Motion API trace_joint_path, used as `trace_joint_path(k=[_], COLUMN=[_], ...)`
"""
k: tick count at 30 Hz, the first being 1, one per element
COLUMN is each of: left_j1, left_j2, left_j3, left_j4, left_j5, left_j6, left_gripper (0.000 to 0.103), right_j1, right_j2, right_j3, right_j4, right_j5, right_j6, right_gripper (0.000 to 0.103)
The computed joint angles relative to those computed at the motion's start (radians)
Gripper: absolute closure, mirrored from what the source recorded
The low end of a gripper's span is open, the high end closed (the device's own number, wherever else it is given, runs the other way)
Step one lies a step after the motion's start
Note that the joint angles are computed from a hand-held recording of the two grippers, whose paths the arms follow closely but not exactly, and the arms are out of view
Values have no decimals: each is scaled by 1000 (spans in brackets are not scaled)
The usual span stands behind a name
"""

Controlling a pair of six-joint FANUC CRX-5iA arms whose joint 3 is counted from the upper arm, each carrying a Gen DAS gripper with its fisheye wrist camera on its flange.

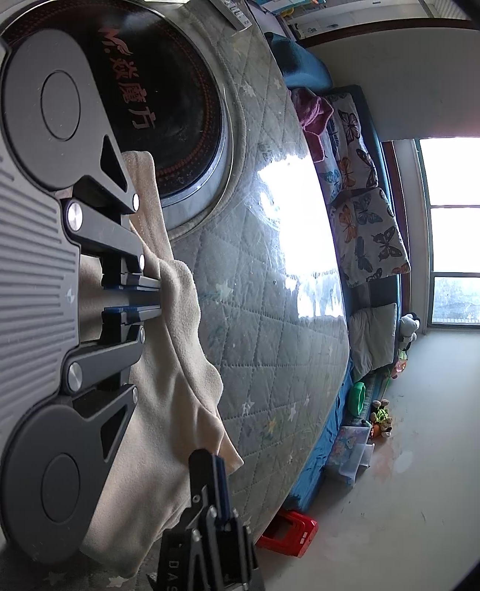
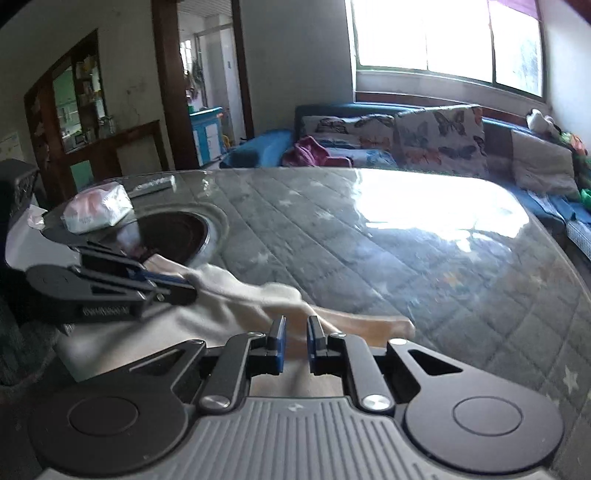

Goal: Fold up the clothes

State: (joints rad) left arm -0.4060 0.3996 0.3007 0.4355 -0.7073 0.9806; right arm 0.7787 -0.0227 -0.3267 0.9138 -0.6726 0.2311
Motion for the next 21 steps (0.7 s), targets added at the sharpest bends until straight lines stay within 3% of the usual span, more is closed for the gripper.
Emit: trace_joint_path(k=[6,14,21], left_j1=[3,3,-1], left_j2=[-2,-6,-10], left_j3=[-5,-13,-18], left_j4=[7,13,3], left_j5=[2,5,16], left_j6=[1,0,11], left_gripper=[94,94,94], right_j1=[-28,-12,54], right_j2=[45,-59,-112], right_j3=[36,-34,-79], right_j4=[-58,-29,-36], right_j5=[-3,-50,-74], right_j6=[28,-19,50], right_gripper=[94,92,92])
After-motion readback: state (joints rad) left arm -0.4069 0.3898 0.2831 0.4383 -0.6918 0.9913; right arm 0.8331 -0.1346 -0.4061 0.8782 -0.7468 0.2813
